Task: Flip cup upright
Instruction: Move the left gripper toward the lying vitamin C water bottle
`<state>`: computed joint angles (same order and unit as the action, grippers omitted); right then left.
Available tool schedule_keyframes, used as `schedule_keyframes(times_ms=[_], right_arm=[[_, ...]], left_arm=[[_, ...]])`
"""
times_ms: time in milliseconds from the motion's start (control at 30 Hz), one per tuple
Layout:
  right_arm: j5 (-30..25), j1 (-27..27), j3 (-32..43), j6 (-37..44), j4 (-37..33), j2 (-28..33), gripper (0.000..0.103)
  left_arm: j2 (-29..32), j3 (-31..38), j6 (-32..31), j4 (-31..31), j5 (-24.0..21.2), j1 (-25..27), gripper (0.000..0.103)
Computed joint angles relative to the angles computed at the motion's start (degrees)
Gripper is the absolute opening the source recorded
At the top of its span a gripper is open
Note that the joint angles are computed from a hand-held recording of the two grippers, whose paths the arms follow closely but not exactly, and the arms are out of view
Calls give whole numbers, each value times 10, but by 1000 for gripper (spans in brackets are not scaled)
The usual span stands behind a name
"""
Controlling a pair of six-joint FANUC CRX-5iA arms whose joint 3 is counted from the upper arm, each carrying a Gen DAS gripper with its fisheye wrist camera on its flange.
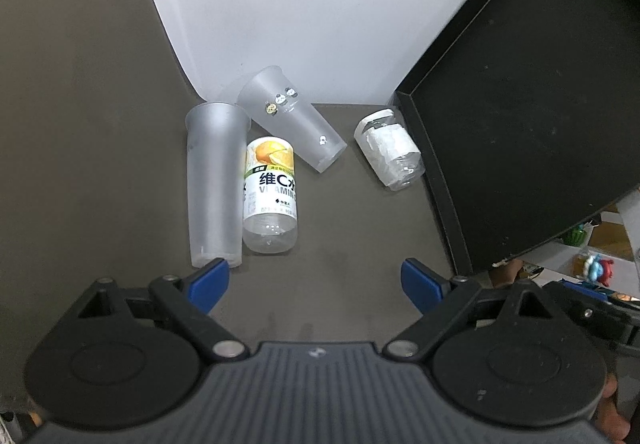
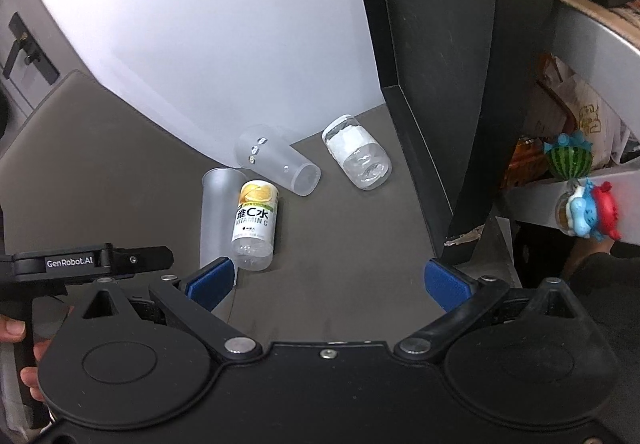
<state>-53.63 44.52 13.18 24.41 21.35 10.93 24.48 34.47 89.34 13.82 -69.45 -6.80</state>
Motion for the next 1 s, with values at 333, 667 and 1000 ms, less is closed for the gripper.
schedule_keyframes(times_ms=[333, 667, 1000], right_arm=[[52, -16, -24, -29, -5, 2, 101], [129, -29, -78, -97, 3, -8, 87], [128, -40, -71, -97, -32, -1, 86]], left_arm=[[62, 74, 17, -11, -37, -5, 90], [136, 167, 35, -34, -77, -10, 88], [244, 319, 71, -26, -150, -5, 81]])
